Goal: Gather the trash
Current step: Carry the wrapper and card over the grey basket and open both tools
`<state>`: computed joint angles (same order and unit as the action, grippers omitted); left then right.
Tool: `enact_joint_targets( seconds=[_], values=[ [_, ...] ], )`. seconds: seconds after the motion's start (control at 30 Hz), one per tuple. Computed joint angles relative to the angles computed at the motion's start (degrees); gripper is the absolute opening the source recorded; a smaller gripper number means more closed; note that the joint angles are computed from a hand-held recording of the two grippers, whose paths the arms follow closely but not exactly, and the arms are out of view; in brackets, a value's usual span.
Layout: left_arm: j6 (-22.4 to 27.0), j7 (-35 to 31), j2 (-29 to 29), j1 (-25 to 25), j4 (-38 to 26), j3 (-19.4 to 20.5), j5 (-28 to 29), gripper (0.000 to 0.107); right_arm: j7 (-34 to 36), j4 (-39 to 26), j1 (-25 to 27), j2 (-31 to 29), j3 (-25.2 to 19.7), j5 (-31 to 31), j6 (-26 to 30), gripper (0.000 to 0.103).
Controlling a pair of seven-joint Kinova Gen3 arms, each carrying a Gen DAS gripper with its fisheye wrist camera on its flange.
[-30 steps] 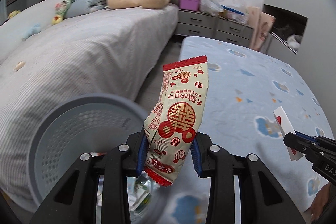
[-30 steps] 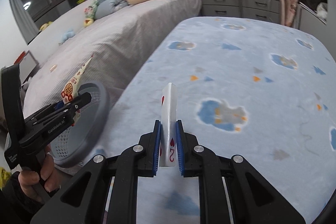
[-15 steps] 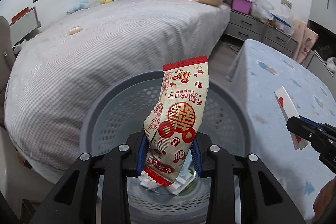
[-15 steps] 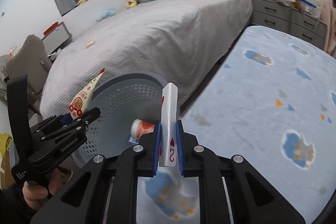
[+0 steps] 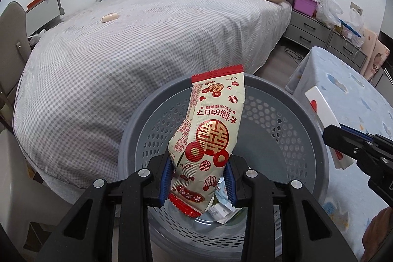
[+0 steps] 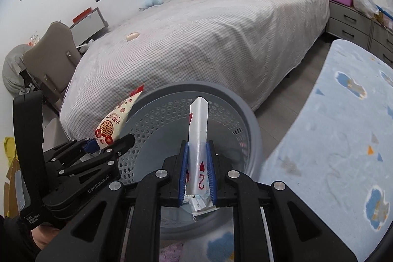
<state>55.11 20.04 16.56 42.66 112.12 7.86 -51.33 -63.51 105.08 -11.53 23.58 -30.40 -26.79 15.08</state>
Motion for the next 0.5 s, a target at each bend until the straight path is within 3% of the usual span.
enact_joint_targets(
  seconds=[0.2, 0.33, 0.43, 0.5],
  values=[
    [-0.4, -0.2, 0.0, -0.6, 0.4, -0.2, 0.6, 0.035, 0.3, -1.4, -1.3, 1.6, 0.6, 0.9, 0.5, 0.016],
    [0.0, 0.8, -0.2, -0.2, 0.6, -0.1, 0.2, 0.043, 0.4, -1.3, -0.7, 2.0, -0.2, 0.9, -0.5, 0.019],
    [1.0, 1.6, -0.1, 0.4, 0.6, 0.0, 0.1, 0.059, 1.7, -0.8, 1.8, 2.3, -2.8, 0.2, -1.3, 0.044],
    [1.5, 2.0, -0.1, 0.6, 0.5, 0.2, 0.0, 0.060, 1.5, -0.2, 1.8, 1.9, -2.9, 0.4, -2.4, 0.047]
  ],
)
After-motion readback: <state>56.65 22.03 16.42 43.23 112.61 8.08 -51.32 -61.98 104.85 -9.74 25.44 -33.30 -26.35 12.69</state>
